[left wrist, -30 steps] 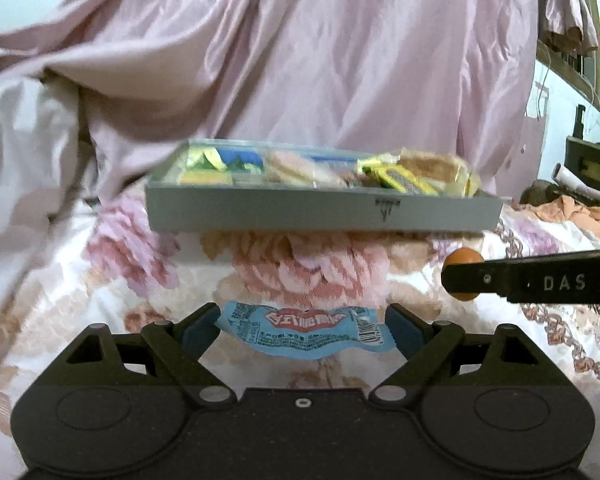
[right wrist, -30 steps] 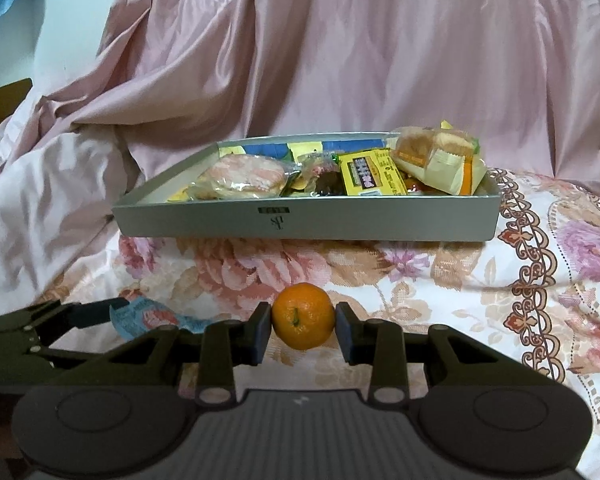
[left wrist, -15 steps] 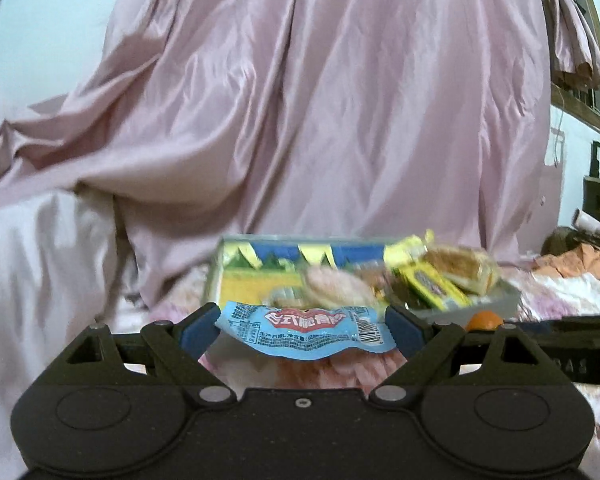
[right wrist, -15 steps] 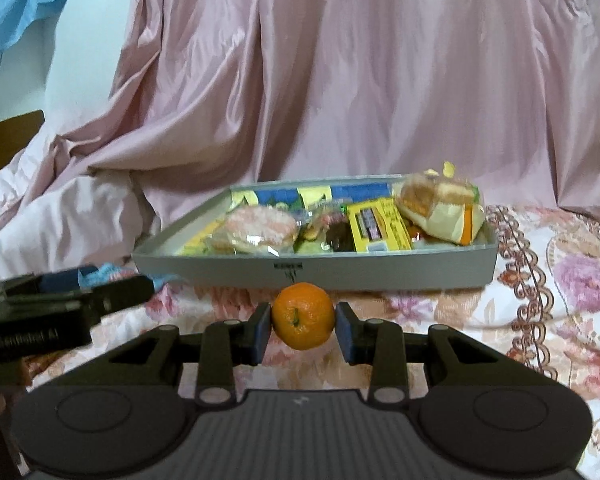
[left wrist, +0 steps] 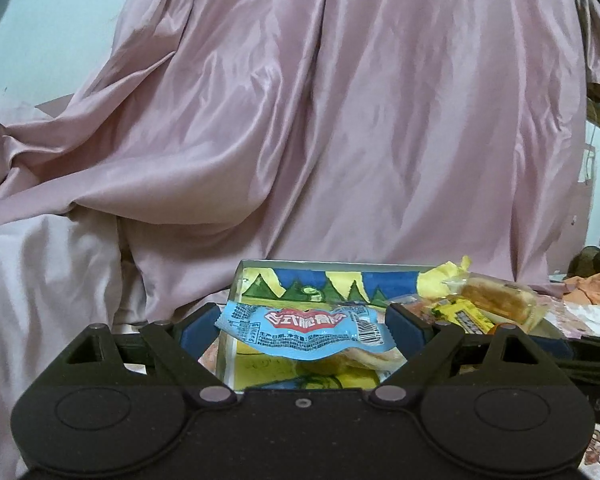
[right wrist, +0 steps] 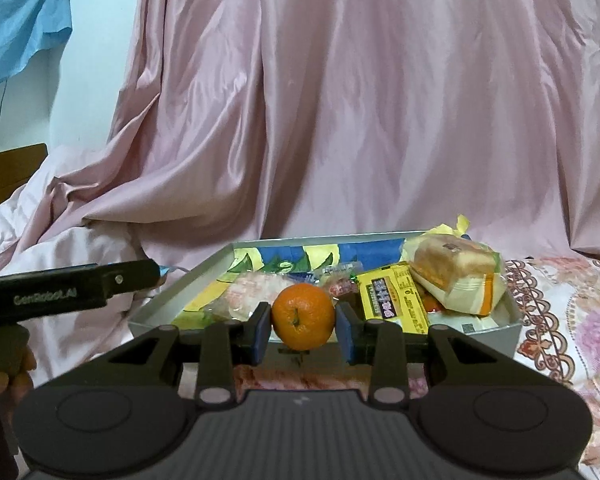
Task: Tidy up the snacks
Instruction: 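Lift the blue packet with left gripper while right gripper carries orange over tray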
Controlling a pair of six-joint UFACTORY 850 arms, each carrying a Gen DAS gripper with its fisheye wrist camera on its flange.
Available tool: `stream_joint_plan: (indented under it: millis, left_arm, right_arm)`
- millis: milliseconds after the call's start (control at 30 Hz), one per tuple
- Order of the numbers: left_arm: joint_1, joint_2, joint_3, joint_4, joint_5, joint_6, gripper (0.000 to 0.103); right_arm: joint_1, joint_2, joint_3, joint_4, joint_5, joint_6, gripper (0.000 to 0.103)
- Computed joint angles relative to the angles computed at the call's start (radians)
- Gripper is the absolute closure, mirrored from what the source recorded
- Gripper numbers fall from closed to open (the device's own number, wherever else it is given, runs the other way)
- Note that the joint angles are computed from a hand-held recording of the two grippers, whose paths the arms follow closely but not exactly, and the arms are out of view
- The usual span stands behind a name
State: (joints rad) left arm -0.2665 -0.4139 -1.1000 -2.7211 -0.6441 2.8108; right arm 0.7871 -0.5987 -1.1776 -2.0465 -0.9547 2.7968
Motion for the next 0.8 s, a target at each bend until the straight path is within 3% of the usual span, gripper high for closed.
stream_joint_plan:
  millis: [800]
  left_arm:
    - [-0.020,-0.095,-0.110,-0.029,0.068,0.018,0.013]
  right_arm:
    - [-0.046,-0.075,-0.069,-0.046,0.021,0.010,0.064]
